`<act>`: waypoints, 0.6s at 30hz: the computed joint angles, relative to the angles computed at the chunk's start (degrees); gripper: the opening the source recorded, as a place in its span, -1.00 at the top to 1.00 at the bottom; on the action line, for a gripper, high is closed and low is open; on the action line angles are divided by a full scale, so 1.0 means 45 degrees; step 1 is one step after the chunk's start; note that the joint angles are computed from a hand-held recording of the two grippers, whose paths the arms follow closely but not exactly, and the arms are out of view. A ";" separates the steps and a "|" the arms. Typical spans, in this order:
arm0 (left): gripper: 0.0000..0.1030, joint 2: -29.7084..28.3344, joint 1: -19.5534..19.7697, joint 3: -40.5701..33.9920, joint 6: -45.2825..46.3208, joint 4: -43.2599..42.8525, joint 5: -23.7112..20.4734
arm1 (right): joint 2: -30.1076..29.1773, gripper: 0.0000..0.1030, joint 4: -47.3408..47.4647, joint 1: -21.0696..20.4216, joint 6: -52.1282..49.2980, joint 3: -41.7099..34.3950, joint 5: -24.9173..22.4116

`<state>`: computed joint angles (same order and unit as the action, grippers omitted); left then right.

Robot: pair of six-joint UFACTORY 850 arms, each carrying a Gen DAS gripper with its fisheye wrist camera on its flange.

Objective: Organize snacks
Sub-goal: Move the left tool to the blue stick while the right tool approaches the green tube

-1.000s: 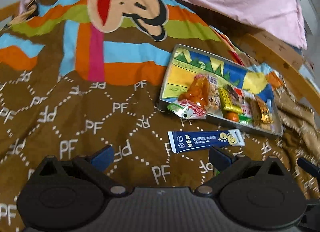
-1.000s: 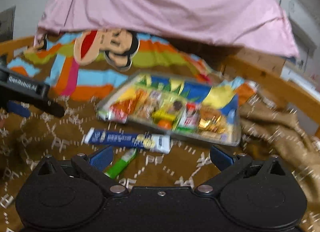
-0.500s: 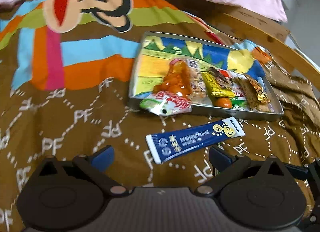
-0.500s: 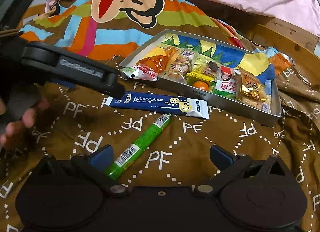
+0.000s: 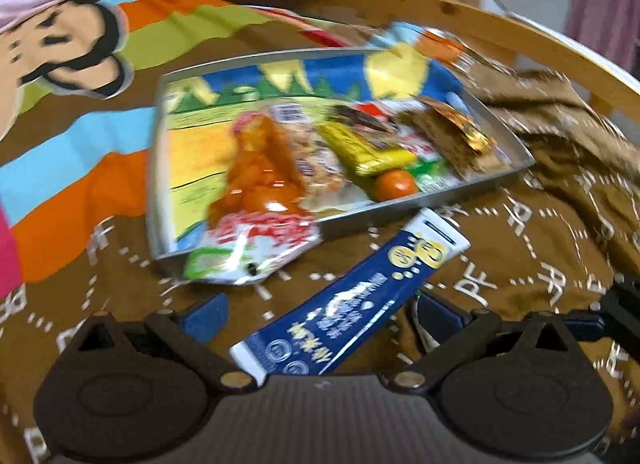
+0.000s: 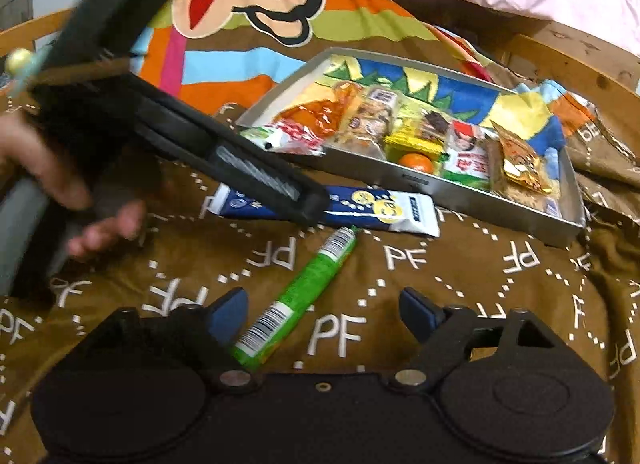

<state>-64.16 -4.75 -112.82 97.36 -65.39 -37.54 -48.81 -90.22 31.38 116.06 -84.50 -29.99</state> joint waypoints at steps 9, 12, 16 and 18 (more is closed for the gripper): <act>-0.94 -0.0213 -0.0368 -0.0323 -0.1588 0.1694 0.1197 | -0.0418 -0.36 0.1285 0.0106 -0.2115 -0.0582 -0.0007; -0.92 0.0082 -0.0458 0.0137 -0.1893 0.2395 0.1960 | -0.0585 -0.36 0.1993 0.0313 -0.3587 -0.0852 -0.0973; -0.89 0.0493 -0.0528 0.0805 -0.0454 0.1703 0.2490 | -0.0639 -0.36 0.2027 0.0541 -0.4108 -0.0839 -0.2269; -0.89 0.0522 -0.0581 0.0913 0.0408 0.1090 0.2597 | -0.0553 -0.37 0.2008 0.0495 -0.3972 -0.0675 -0.2397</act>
